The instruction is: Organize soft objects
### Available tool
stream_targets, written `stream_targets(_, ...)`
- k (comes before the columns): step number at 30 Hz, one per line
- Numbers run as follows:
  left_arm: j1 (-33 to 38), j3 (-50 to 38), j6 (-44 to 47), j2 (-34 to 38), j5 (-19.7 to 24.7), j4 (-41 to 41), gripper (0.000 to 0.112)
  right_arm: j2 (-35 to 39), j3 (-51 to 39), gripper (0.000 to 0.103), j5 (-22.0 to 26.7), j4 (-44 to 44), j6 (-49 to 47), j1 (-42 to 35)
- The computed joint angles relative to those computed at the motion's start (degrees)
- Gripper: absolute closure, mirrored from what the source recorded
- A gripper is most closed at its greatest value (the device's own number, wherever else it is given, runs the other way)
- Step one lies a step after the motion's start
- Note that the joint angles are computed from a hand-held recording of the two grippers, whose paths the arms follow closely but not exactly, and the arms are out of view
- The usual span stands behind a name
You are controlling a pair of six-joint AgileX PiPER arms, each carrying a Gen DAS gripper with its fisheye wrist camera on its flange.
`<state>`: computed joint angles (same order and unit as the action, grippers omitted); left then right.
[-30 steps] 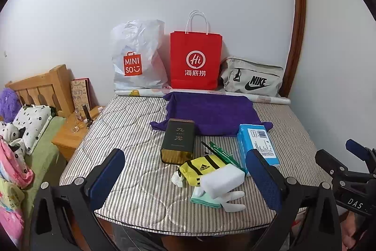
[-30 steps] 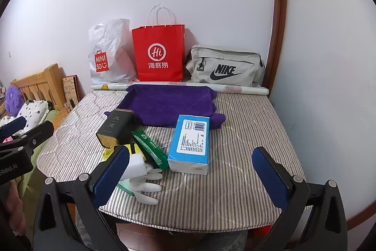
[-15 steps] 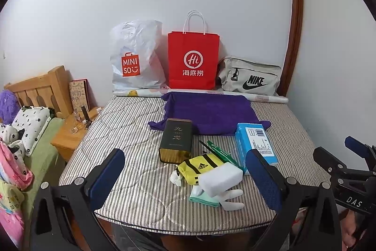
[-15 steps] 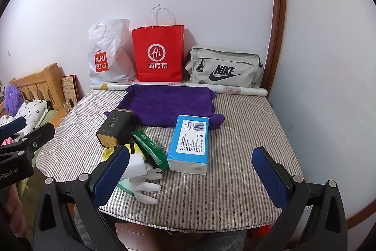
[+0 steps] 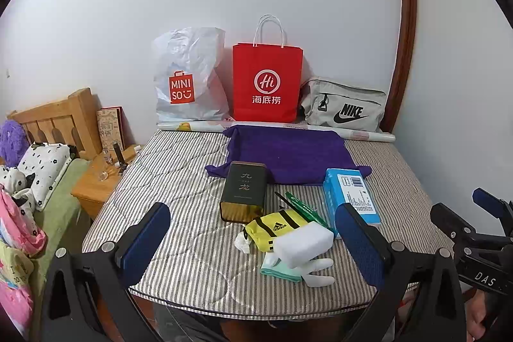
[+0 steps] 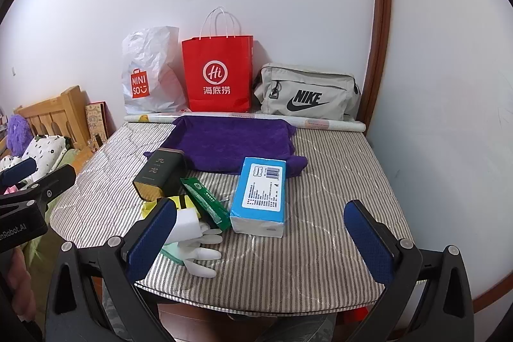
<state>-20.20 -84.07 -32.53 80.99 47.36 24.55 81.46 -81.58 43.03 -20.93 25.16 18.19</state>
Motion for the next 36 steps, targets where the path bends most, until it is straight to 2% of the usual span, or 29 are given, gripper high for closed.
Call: stream_targets(36,-1.13,1.07,-0.7,-0.97,0.32,1.12,0.009,-1.27,0.64,0.0,0.52,-1.61,1.29,1.55)
